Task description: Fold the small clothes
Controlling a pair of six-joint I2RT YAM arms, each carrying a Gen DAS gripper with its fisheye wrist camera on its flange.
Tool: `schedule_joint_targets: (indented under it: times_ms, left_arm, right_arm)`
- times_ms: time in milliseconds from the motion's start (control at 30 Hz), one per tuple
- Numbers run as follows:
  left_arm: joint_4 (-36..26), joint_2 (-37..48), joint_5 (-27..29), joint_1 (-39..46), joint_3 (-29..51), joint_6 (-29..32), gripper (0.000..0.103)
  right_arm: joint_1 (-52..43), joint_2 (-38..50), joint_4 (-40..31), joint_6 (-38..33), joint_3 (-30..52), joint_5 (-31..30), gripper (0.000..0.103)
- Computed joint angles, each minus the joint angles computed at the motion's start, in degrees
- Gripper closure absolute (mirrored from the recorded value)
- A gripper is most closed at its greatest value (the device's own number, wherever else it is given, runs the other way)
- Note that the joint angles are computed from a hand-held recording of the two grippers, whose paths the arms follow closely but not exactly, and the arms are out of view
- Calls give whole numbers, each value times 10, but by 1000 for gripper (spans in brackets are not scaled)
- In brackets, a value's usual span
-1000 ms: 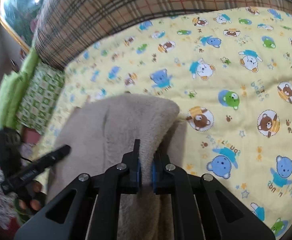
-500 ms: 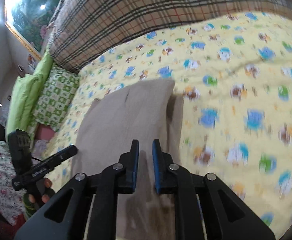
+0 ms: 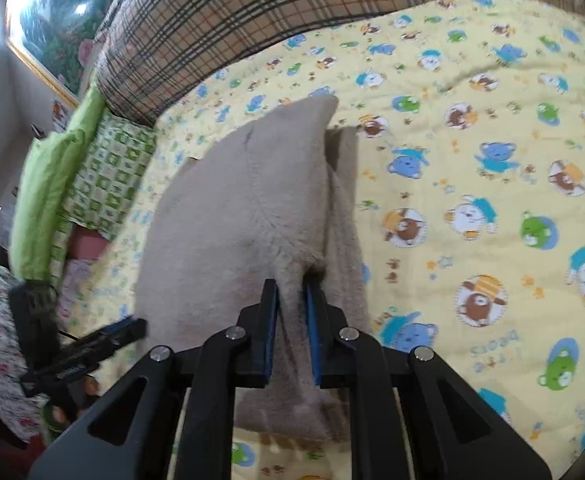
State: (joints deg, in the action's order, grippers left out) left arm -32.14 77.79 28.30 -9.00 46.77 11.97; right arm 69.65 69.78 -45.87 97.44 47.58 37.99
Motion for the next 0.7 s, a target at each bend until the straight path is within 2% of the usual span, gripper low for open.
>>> schedule_joint_targets:
  times_ms: [100, 167, 200, 267, 300, 367, 467, 600, 633, 667, 700]
  left_arm:
    - [-11, 10, 9, 10, 9, 6, 46]
    - [-15, 5, -3, 8, 11, 12, 46]
    - [-16, 3, -8, 5, 10, 13, 46]
    - [-20, 3, -6, 4, 9, 13, 46]
    - [-20, 4, -6, 4, 9, 12, 46]
    - [-20, 5, -4, 3, 7, 10, 45]
    - [-8, -3, -15, -1, -9, 9, 40]
    - [-9, -10, -16, 5, -22, 11, 40]
    - [-15, -21, -17, 8, -25, 11, 40]
    - [-21, -35, -18, 11, -29, 13, 40]
    - [-25, -43, -18, 13, -31, 15, 40]
  right_arm:
    - [4, -3, 28, 12, -20, -18, 91]
    - [26, -25, 36, 23, -12, 15, 96]
    - [52, -25, 2, 27, 25, 59, 96]
    - [72, -13, -71, 50, 77, 86, 96]
    - [70, -16, -88, 56, 81, 79, 96]
    - [45, -14, -101, 61, 56, 18, 96]
    - [25, -12, -44, 85, -18, -42, 96]
    - [37, 32, -34, 109, -29, -33, 96]
    - [40, 42, -48, 111, -18, -33, 93]
    - [43, 48, -63, 116, -7, -34, 85]
    - [49, 54, -90, 129, 10, -32, 83]
